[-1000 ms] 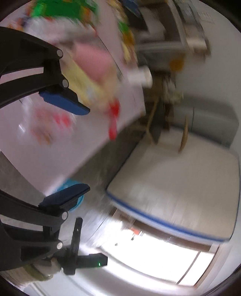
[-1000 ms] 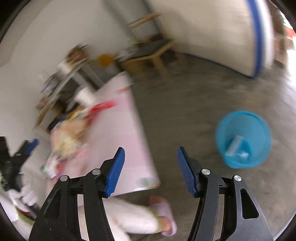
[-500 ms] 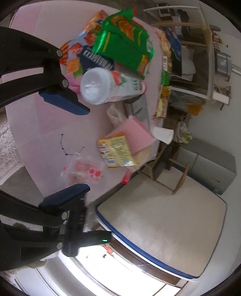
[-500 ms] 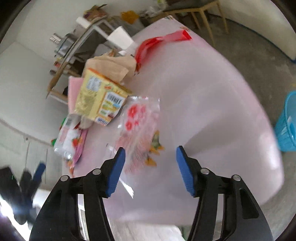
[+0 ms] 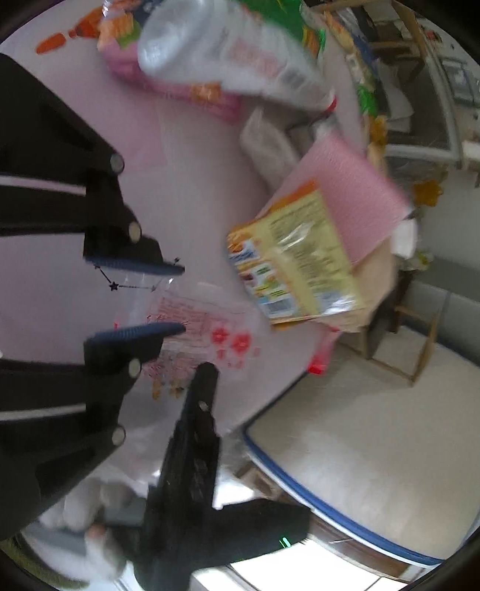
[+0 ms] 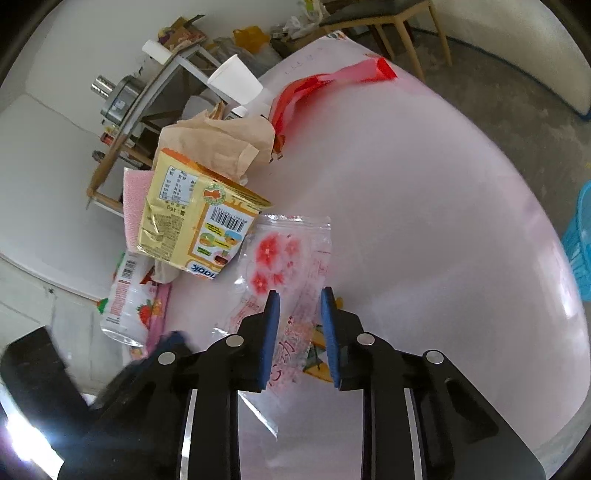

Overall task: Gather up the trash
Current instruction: 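Grasp the clear flower-print bag with the right tool while the left tool grips the yellow snack wrapper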

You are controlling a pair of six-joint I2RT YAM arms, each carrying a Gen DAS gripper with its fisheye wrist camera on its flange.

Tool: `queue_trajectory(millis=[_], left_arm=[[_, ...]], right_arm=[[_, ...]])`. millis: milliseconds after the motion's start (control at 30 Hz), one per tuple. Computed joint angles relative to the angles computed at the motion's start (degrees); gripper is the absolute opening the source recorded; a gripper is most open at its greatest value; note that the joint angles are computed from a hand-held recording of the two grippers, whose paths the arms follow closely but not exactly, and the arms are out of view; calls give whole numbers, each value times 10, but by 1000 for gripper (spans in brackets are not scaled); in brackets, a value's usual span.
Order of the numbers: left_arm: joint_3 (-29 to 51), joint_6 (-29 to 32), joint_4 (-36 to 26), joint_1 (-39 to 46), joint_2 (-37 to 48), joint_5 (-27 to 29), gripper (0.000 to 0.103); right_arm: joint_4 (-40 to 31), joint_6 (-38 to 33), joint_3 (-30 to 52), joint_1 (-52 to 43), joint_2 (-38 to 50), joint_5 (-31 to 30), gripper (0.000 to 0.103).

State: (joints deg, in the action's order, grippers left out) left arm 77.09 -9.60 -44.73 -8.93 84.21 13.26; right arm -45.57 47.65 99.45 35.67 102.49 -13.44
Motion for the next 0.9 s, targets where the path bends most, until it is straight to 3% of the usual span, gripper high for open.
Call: queue_trajectory(millis=[100,267,567,767,900], left_arm=[[-14,-10,8,-1,8,13,10],[-18,-14,5,17,10,48,10],[-47,-13,16,29,-13,103,10],[-18,8,42,35,-54,57,11],[35,20,54,32,-38,-22,51]], right_arm=[[73,29,-73,-16,-29,-72,16],[137,55,-136,-25,-56,-106,10],[132,39,-140,-17,-70,-80,0],[114,13,-166,-46,-115,-78,0],[120,14,-195,-65,-138,-84,0]])
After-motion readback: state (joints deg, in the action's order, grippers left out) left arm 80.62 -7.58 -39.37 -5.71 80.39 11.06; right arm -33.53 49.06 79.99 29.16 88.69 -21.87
